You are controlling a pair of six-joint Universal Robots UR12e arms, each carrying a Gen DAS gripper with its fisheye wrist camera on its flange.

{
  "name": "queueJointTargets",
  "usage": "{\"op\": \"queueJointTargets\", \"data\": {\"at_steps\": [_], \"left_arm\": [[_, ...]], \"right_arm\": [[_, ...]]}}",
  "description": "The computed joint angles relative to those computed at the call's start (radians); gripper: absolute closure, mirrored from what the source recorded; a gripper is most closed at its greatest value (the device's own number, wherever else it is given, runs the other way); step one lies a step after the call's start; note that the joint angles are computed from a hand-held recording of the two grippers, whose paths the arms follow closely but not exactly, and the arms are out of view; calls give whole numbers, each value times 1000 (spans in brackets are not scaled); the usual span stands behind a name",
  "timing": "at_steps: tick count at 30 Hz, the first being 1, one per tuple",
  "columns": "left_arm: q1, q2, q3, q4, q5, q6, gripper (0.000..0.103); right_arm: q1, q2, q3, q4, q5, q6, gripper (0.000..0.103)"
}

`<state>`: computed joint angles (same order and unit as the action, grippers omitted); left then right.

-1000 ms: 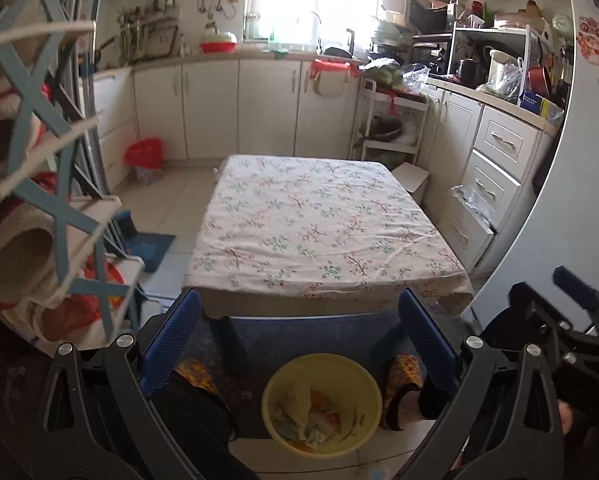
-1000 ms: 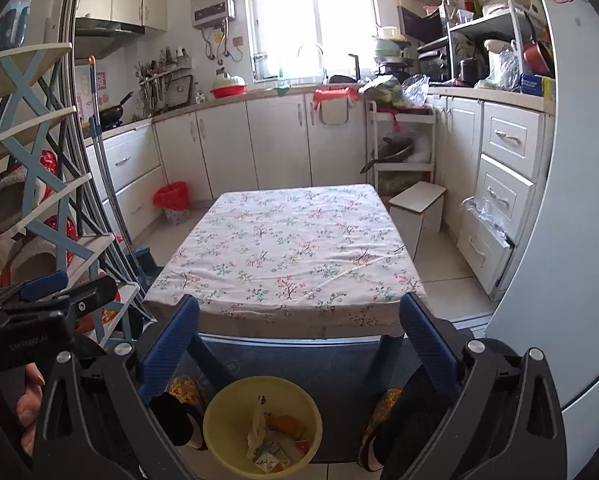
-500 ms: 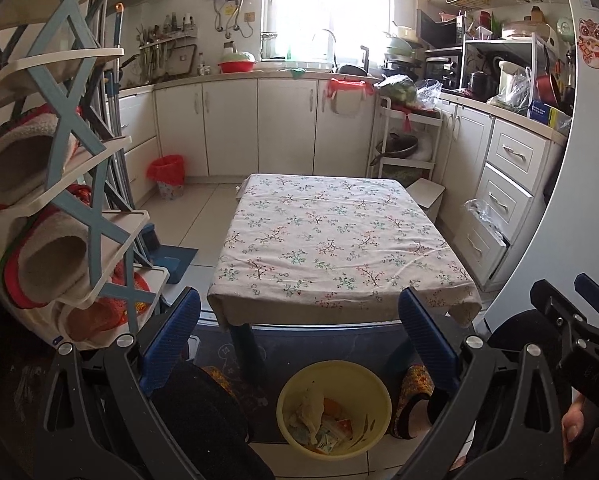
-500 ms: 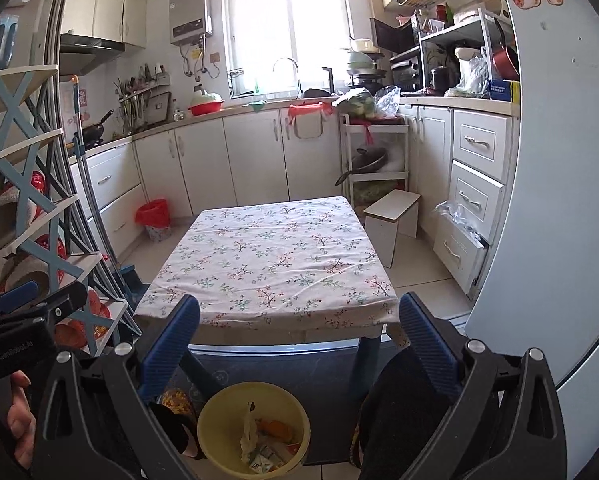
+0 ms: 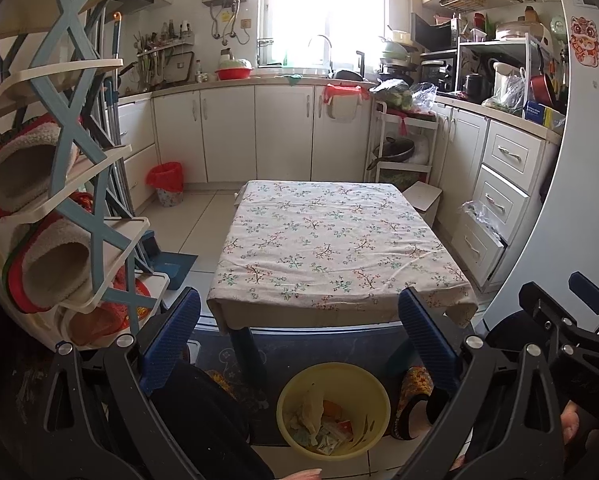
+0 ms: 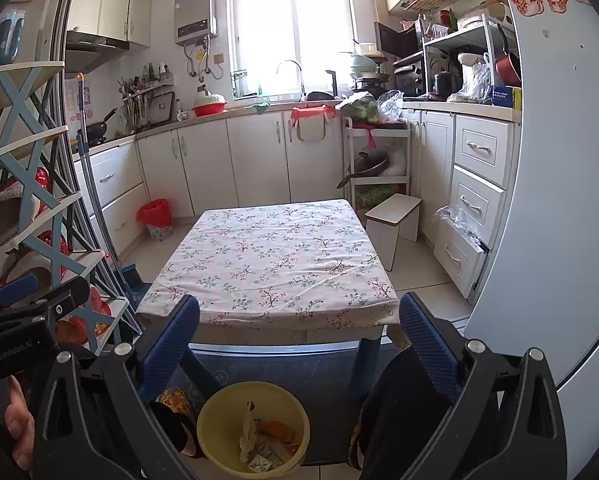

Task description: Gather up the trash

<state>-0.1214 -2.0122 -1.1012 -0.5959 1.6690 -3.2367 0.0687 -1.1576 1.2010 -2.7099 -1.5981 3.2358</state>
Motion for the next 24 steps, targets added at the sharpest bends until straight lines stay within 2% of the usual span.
{"op": "queueJointTargets", "data": {"at_steps": [24], "left_arm": [[-3,11,-13,29,3,4,8]], "right_arm": [[3,-9,15,-39,-6,-10,7]]}}
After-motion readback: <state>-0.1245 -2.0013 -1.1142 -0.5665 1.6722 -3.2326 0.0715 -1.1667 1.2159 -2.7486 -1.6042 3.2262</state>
